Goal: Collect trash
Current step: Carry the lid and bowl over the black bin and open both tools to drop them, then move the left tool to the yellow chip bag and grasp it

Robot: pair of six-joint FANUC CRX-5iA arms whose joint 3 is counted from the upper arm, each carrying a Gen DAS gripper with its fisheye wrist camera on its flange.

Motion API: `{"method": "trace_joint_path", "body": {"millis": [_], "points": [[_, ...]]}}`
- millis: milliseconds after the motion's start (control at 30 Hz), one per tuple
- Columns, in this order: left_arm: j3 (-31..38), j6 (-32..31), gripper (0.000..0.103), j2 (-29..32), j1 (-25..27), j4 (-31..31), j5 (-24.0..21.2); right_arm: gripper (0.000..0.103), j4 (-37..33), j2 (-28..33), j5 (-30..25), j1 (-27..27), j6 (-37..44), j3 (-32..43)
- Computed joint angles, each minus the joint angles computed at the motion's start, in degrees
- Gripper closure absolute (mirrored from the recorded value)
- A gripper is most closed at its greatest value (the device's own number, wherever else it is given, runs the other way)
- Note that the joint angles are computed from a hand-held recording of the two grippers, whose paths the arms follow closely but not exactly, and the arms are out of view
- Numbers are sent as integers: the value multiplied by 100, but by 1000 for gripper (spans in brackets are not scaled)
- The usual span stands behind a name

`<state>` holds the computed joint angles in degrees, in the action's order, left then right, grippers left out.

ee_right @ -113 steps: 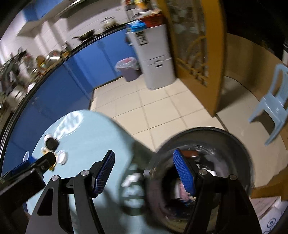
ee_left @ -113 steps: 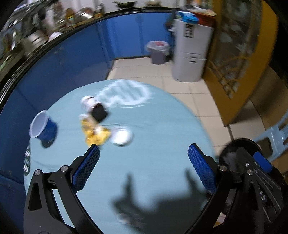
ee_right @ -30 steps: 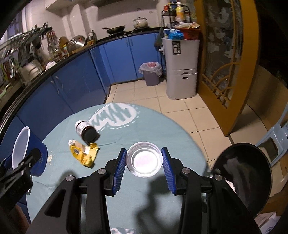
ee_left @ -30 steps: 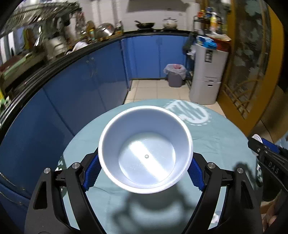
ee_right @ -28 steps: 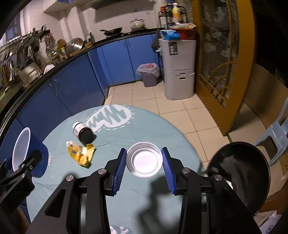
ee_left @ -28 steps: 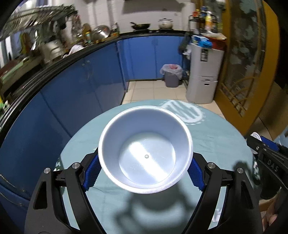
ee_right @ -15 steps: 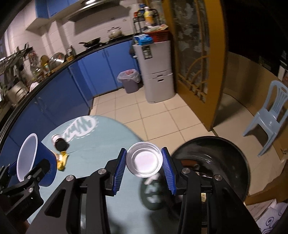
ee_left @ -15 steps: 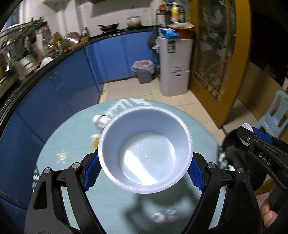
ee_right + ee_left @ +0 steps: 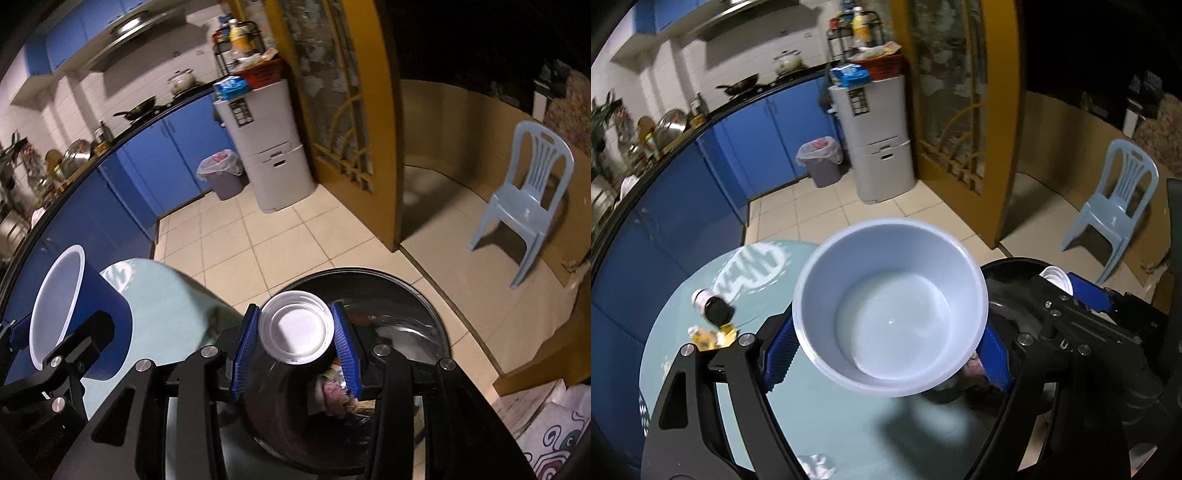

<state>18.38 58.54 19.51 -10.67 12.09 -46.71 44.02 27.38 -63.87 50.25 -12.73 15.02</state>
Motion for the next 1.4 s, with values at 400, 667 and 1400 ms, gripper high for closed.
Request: {"method": "trace_joint_path", "body": {"millis": [400, 667, 1400], "points": [[277, 59, 11, 211, -326, -104, -114, 64, -9, -482, 248, -154, -582, -832], [458, 646, 8, 296, -335, -636, -165, 63, -172, -519, 681, -259, -576, -960], [1133, 1960, 7, 643, 884, -1302, -581, 8, -1072, 1496, 209, -158, 1887, 2387]]}}
